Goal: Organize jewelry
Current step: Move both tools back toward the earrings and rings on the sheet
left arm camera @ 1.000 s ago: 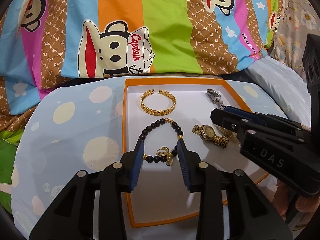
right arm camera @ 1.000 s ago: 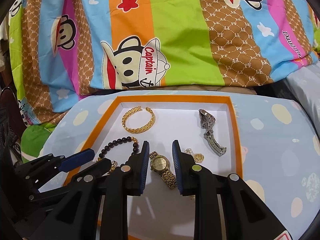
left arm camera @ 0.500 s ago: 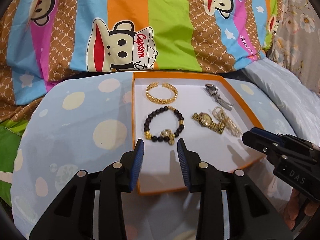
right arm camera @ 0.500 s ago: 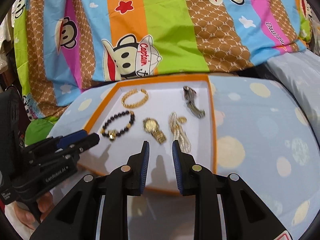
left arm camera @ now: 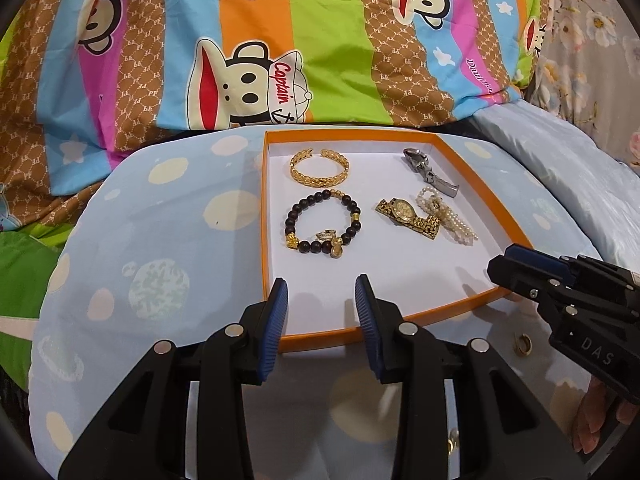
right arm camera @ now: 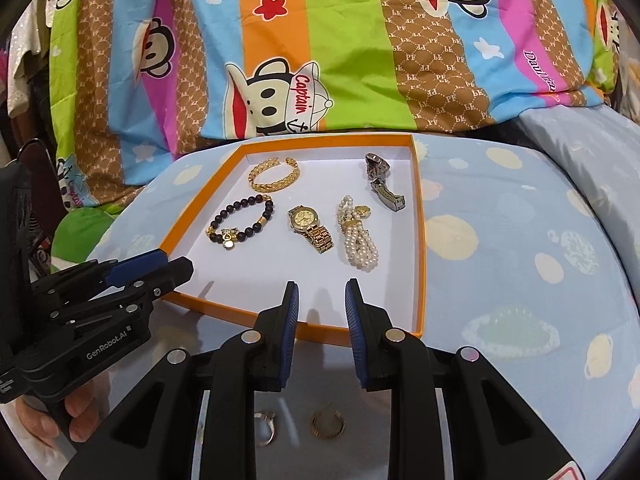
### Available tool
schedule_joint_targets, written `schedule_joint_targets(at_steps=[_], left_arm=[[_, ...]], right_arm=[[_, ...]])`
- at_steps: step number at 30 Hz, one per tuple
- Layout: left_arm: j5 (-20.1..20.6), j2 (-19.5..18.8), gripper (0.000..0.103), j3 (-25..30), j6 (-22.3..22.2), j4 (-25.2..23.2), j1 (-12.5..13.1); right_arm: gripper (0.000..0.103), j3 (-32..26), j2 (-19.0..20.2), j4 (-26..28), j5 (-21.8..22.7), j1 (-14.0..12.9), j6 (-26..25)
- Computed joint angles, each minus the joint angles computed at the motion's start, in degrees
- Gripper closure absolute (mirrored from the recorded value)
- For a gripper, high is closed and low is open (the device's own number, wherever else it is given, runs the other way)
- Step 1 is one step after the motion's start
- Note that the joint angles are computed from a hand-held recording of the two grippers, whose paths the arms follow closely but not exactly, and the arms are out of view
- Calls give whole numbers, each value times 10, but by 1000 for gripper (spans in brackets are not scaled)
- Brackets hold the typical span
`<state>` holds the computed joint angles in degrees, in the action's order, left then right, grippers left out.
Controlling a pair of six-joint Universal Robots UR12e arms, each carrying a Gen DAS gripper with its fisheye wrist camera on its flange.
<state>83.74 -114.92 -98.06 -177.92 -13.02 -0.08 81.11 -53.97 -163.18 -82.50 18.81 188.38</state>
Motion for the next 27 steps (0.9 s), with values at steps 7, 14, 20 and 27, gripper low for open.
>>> schedule_joint_targets(at_steps=[7,14,20,27], left_arm=[[-8,17,68,-28,-8,27,2],[-16,43,41,-70,-20,79,2],[-10,65,41,-102,-19,87,-4],[19,64,32,-104,-2,78,-17]], right_arm=[[79,43,-24,-46,20,-6,20],[70,91,-53,-73,-23,0,10],[67,91,-53,-33,-42,7,-1],[67,86,-49,-16,-33,7,-1]])
